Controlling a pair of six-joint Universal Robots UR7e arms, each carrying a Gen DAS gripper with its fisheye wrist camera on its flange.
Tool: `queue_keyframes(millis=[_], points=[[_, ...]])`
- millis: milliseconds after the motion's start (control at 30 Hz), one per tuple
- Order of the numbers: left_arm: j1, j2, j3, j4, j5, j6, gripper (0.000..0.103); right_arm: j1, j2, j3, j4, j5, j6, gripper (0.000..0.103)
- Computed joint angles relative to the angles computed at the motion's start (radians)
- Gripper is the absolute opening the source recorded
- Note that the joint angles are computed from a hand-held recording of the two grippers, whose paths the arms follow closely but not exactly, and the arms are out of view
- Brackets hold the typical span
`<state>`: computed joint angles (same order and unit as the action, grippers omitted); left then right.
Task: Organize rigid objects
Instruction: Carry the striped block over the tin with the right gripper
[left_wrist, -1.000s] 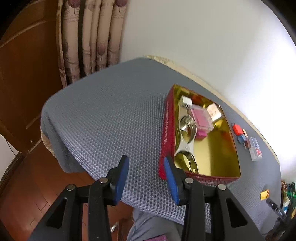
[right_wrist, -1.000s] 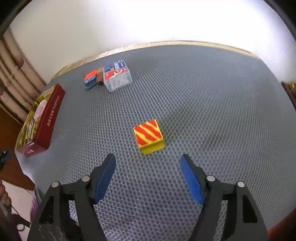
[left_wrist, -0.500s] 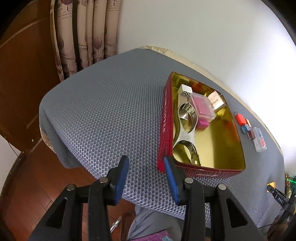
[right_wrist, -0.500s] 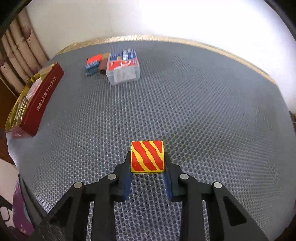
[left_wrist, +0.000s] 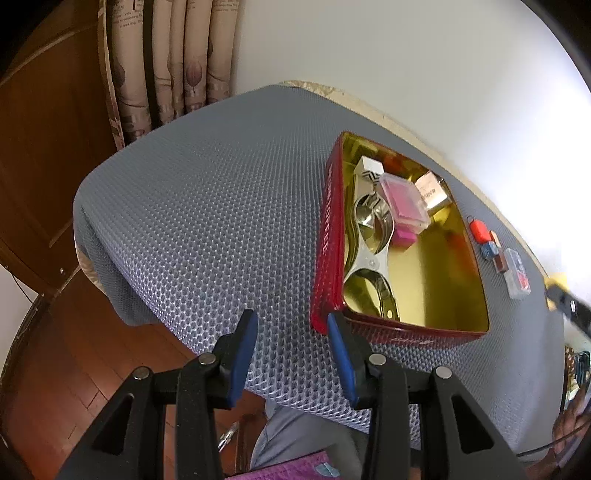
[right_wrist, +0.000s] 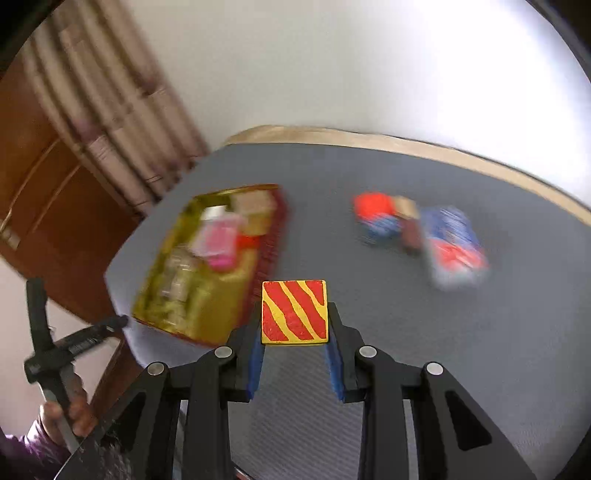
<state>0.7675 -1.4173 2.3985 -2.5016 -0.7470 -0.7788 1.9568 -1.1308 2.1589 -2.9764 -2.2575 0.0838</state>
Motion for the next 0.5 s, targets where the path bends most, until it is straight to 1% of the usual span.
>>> queue_keyframes(millis=[67, 133, 233, 333, 400, 500], points=[[0.012, -0.001, -0.005, -0.001, -0.018, 0.004, 0.04, 0.0, 0.087, -0.073, 0.02, 0.028, -0.035, 0.028], [0.025, -0.005, -0.006, -0.009, -0.033, 0.006, 0.04, 0.004, 0.163, -0.131, 0.048, 0.023, -0.059, 0.028], [0.043, -0.007, -0.012, -0.01, -0.051, 0.004, 0.04, -0.005, 0.235, -0.194, 0.087, 0.031, -0.071, 0.028], [0.061, -0.006, -0.016, -0.023, -0.069, 0.01, 0.04, -0.009, 0.279, -0.227, 0.102, 0.014, -0.094, 0.028], [0.069, -0.003, -0.019, -0.025, -0.078, 0.016, 0.04, -0.008, 0.302, -0.247, 0.113, -0.011, -0.108, 0.028], [0.08, 0.001, -0.027, -0.015, -0.095, 0.02, 0.04, -0.012, 0.318, -0.264, 0.13, -0.035, -0.12, 0.028]])
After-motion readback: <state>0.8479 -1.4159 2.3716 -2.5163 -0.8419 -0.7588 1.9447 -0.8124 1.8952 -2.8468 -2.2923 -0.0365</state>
